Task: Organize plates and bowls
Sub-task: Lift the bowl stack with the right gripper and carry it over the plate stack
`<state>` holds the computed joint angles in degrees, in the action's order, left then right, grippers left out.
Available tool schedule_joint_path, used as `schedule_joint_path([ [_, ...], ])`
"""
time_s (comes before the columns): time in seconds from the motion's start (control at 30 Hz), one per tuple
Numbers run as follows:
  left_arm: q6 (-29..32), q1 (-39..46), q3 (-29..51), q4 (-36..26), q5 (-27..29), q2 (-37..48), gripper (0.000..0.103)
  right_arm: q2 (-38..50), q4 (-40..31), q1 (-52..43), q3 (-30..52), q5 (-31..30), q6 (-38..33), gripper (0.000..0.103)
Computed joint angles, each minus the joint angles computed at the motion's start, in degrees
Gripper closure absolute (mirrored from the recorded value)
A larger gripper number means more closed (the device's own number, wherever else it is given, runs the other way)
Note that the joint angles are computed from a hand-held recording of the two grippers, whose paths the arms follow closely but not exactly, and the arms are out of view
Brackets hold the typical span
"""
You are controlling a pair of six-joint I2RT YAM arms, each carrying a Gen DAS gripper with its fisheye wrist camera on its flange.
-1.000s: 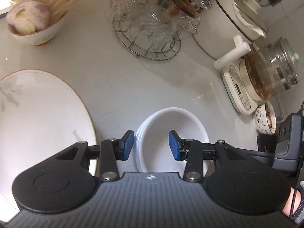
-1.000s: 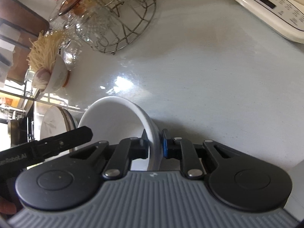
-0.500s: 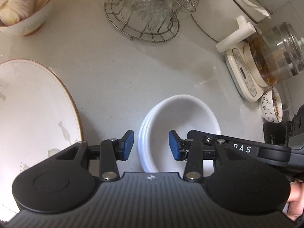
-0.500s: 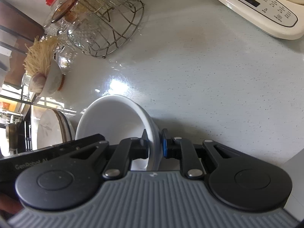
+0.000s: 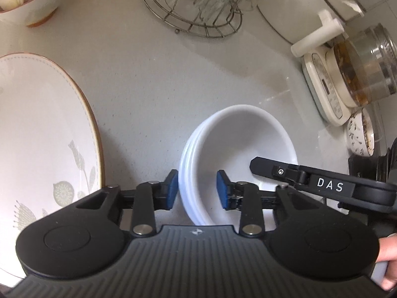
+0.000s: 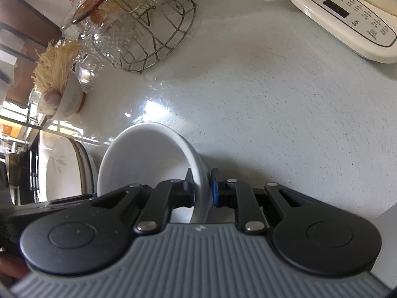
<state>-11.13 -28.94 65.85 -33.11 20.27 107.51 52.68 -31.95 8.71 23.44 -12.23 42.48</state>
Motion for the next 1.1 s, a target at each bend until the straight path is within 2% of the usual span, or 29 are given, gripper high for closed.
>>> schedule_joint_path([
  [0.13,-0.6,0.5,-1.2,0.8,-0.1,-0.7,0.075,0.1,-0.2,0.2,0.1,0.0,-0.5,0.087],
  [0.5,0.8,1.5,-2.7,-0.9,0.8,-5.3,0.076,-4.0,-5.1,2.0,2.9,1.2,-0.1,0.087],
  [0.83,1.5,7.3,-3.9,-3.2,3.7,-12.9,0.076,-6.1,-8.1,8.9,8.2,5.2,6.1,0.087],
  [1.1,4.8,11.1,-1.9,-7.5,6.3,-16.9,0.075,-6.6,-8.0,15.2,11.4,10.4,12.2,0.087],
])
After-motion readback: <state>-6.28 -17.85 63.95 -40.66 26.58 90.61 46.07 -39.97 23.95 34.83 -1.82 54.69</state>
